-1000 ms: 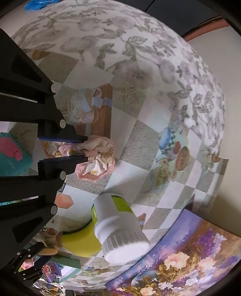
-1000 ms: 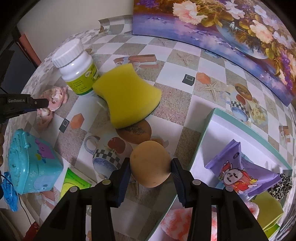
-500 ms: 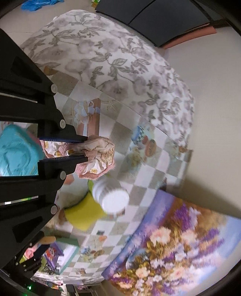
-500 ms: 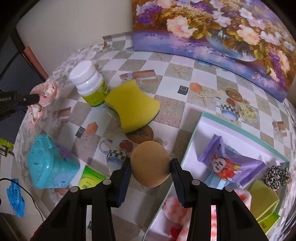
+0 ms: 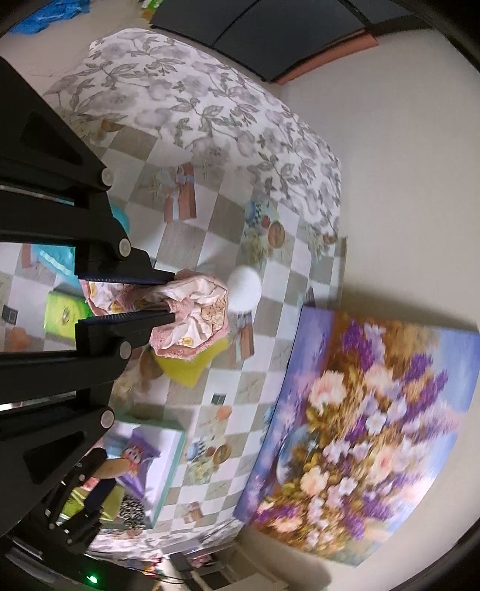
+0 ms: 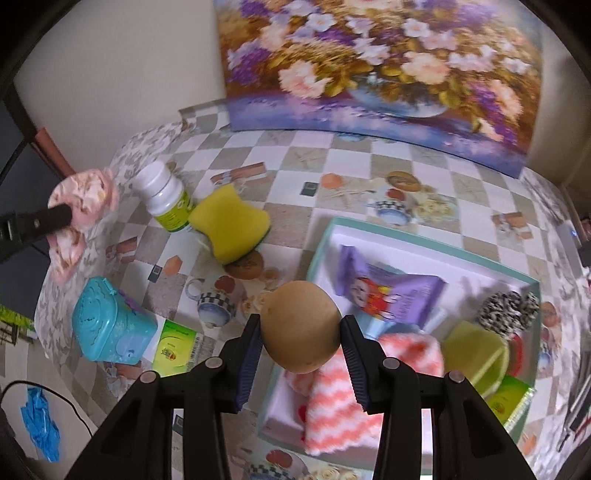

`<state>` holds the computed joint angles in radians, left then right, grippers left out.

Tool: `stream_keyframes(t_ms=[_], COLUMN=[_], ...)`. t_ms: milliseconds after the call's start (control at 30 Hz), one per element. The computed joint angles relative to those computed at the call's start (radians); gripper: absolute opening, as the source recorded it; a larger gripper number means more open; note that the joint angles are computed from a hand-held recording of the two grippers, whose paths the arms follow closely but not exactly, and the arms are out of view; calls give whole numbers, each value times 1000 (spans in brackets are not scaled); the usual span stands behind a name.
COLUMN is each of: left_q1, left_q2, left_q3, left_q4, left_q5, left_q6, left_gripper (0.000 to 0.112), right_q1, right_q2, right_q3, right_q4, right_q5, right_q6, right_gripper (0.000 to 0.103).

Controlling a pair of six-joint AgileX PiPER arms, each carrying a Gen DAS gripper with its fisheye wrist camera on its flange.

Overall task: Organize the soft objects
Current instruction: 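Lift the floral cloth and beige sponge and carry both over the tray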

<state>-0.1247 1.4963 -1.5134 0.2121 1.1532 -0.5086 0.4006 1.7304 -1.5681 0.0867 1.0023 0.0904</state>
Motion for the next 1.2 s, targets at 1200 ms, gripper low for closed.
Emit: stream_keyframes(t_ms=[1200], left_q1=[-476], left_q2=[234], left_q3=[-150], left_q4=[-84], left_q5=[10], left_q6=[-31], left_gripper=[14], right_q1=[-399], right_q2=[-149], right_q3=[185], right_q4=[35], right_q5=[16], right_q6=[-110], right_gripper=[46])
